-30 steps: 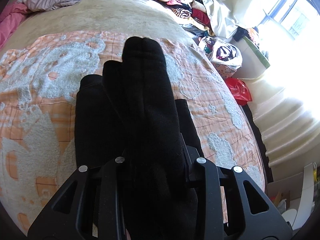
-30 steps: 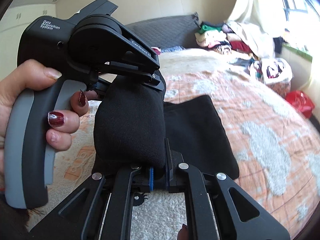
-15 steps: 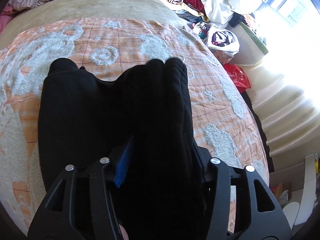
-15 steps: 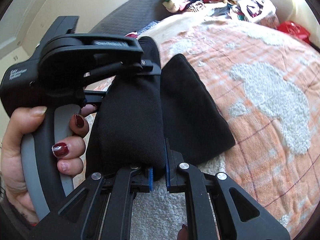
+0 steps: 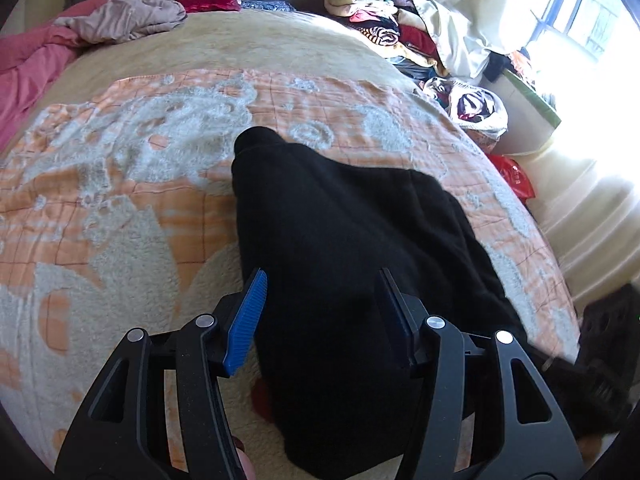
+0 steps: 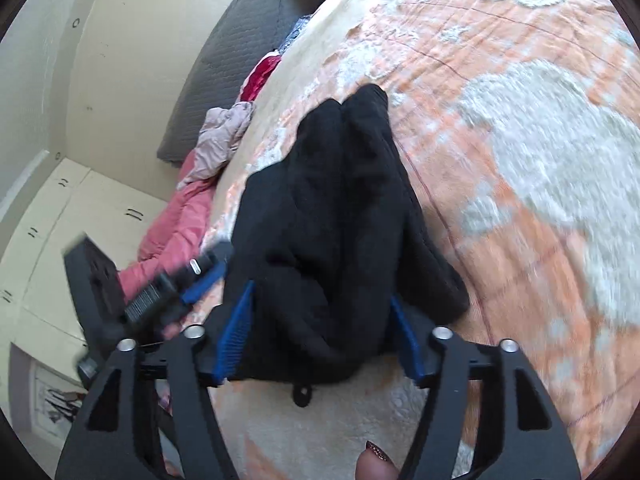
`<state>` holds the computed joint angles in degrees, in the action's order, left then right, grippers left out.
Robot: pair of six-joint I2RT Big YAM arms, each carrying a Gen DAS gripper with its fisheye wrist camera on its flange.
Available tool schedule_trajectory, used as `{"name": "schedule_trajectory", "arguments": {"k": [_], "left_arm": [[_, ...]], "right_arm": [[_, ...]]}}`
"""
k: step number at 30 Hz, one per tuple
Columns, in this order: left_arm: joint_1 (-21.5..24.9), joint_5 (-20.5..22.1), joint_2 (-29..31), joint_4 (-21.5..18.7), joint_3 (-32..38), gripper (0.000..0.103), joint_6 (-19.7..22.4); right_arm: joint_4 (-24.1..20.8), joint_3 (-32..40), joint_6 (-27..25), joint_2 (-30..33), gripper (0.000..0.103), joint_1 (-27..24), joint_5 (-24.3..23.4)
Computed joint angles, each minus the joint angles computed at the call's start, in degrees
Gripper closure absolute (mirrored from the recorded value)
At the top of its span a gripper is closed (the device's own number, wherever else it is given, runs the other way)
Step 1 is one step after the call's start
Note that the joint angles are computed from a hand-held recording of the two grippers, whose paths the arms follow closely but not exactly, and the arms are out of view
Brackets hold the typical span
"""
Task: Fold small clothes
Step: 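Fold the lifted half over the other half with both grippers, then open both grippers and withdraw them from the folded sweatshirt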
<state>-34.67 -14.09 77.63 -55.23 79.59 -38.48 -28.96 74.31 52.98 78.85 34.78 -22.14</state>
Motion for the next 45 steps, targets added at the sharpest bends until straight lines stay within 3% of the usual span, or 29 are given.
{"name": "schedule_trajectory", "arguments": {"k": [5, 10, 12, 13, 14, 19, 24, 29, 32, 36, 38, 45], "left_arm": [[-1.98, -3.15, -0.84, -0.02, -1.69, 0.055, 2.08], [-2.68, -4.75, -0.88, 0.40, -2.06, 0.055, 3.14], [-2.66, -4.87, -0.98, 0.69, -2.21, 0.055, 3.14], [-2.73, -4.94, -1.09, 0.90, -2.38, 0.055, 2.99], [-2.80, -5.06, -1.21, 1.04, -2.52, 0.055, 2.86], [-4.30, -7.41, -1.62, 0.61, -2.50, 0.055, 2.64], [-5.07, -7.55, -0.14, -0.39, -1.51, 0.055, 2.53], [-6.15, -9.41, 0.82, -1.38, -0.59, 0.055, 3.09], [-5.98, -9.06, 0.69, -1.58, -0.72, 0.055, 2.62], [-5.76, -8.64, 0.10, -1.18, -1.40, 0.055, 2.42], [-5.65, -8.32, -0.17, -0.85, -1.71, 0.055, 2.07], [-6.15, -8.13, -1.42, -0.38, -2.81, 0.055, 0.27]], "right_arm": [[-10.32, 11.52, -9.26, 7.77, 0.035, -2.39, -3.41], [-19.00, 18.35, -17.70, 11.91, 0.045, -1.95, -0.52], [-21.89, 21.06, -22.13, 13.77, 0.055, -1.75, 1.81], [-23.32, 22.51, -24.56, 14.47, 0.066, -1.22, 3.49], [-23.24, 22.33, -26.63, 14.39, 0.076, -0.98, 4.57], [-16.21, 21.10, -33.08, 13.09, 0.082, 0.36, 7.15], [-18.41, 21.50, -32.29, 15.49, 0.083, -1.70, 7.02], [-15.75, 19.00, -29.64, 14.91, 0.082, -2.65, 5.52], [-19.97, 20.21, -29.93, 15.17, 0.068, -1.96, 7.31], [-19.94, 18.45, -30.39, 11.92, 0.063, -1.50, 8.68], [-19.66, 16.94, -30.36, 9.82, 0.047, -1.18, 9.93], [-18.17, 12.25, -31.88, 3.74, 0.046, 1.61, 16.83]]}}
